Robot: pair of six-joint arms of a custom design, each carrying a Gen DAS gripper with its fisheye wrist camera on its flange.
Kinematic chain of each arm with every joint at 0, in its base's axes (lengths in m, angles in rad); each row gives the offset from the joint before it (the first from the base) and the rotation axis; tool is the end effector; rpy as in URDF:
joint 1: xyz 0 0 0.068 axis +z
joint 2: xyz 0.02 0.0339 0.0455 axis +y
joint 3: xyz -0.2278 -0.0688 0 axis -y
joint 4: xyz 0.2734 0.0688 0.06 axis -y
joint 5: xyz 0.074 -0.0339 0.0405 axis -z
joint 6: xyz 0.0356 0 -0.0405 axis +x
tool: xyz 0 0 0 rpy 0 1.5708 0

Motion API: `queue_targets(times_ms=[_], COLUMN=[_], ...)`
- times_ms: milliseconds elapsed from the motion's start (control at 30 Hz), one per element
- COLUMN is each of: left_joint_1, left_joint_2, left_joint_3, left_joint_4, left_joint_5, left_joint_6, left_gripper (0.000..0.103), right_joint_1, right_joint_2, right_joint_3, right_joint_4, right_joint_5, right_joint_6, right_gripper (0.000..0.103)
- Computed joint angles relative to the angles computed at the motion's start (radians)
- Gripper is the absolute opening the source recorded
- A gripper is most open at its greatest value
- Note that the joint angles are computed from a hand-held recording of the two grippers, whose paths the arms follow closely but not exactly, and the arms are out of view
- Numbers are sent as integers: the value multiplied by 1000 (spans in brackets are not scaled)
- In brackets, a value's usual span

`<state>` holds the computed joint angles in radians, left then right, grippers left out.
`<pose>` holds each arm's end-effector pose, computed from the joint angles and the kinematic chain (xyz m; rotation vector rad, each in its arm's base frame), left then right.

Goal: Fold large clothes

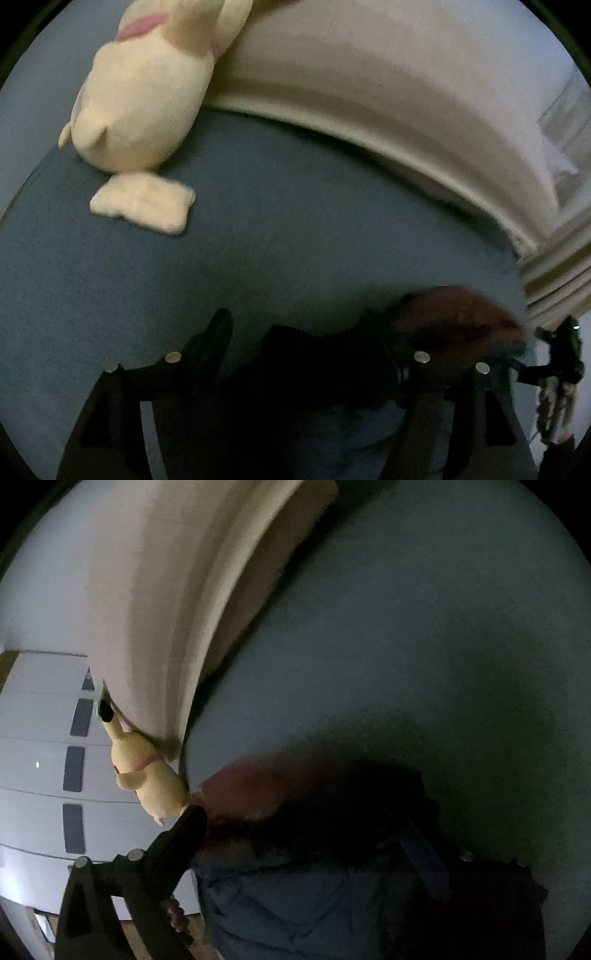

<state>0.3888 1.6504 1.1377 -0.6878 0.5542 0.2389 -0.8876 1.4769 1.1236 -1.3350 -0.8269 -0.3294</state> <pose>0.3250 0.1129 0.1615 -0.0560 2.5752 -0.5471 0.1872 -0.1885 0.2046 0.7736 2.4580 1.0139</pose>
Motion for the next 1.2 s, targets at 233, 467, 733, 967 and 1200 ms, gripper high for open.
queue_targets(times_ms=[233,467,733,967,1200], left_joint_1=[32,38,-9,-51,-91], left_joint_2=[-79,-138,-118,-4,-46], left_joint_3=[-40,-153,-261,-151,-186], left_joint_4=[13,112,251,180,216], left_joint_5=[38,36,-27,-39,-109], left_joint_6=[22,120,200,214,212], left_gripper=[73,73,73,73,8], right_joint_1=[-49,-104,-116,-110,-141], right_joint_2=[-45,-247,-300,-150,-223], right_joint_3=[31,-42,-221,-157,-124], right_joint_4=[-26,81,214,219,162], right_joint_5=[-2,106,116,127,139], right_joint_6=[-41,-201,-281,-326,-392], right_gripper=[103,103,96,67,7])
